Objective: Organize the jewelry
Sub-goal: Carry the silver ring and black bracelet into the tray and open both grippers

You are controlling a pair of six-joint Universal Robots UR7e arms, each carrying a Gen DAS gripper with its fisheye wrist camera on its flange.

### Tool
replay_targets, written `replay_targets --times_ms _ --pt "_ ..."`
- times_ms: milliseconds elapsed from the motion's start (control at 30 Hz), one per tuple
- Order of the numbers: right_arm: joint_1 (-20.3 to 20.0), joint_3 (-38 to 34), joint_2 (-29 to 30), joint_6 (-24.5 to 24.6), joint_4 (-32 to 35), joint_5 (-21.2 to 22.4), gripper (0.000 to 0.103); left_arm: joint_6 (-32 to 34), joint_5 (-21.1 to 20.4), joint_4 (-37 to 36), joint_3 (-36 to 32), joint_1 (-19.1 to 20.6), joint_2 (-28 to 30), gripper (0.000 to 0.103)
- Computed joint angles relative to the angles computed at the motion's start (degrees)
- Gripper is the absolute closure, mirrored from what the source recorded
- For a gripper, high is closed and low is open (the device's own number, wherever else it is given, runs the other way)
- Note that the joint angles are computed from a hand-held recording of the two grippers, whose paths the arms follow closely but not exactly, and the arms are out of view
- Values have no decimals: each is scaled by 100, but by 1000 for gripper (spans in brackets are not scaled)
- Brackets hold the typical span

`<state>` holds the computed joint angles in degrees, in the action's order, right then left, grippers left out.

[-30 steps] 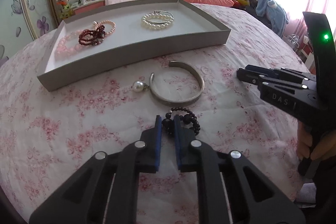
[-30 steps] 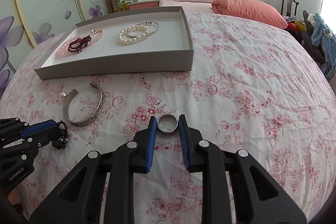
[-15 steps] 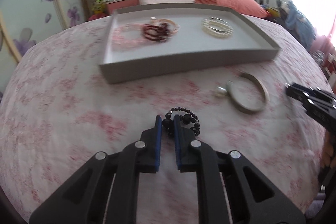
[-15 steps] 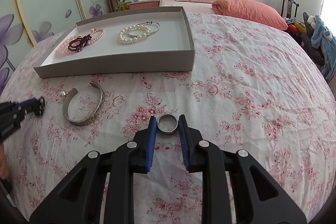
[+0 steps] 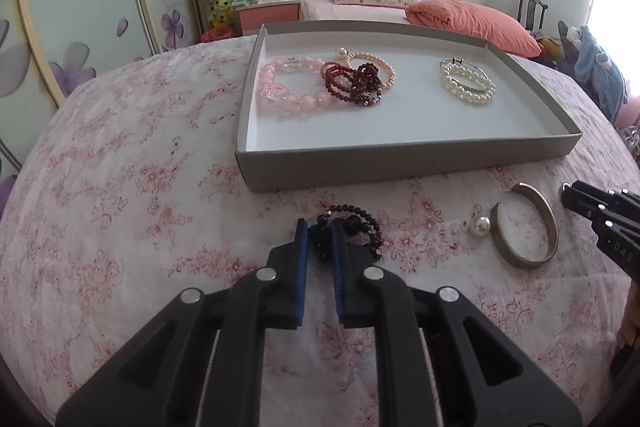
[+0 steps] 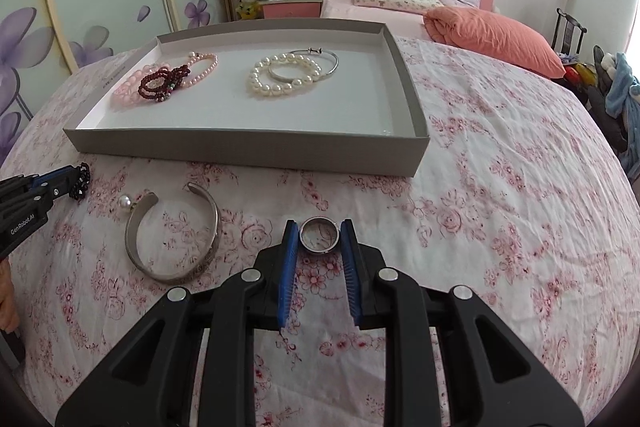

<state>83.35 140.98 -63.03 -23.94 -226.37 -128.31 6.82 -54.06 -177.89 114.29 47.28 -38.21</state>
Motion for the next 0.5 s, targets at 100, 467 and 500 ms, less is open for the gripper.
replay_targets --times_ms 100,467,500 --pt "-41 29 -59 57 54 98 80 -34 -43 10 10 9 -18 91" --pt "-47 36 -76 76 72 117 80 -37 -44 6 17 10 -19 91" --pt "-48 35 -78 79 76 121 80 -38 -45 4 20 10 -20 91"
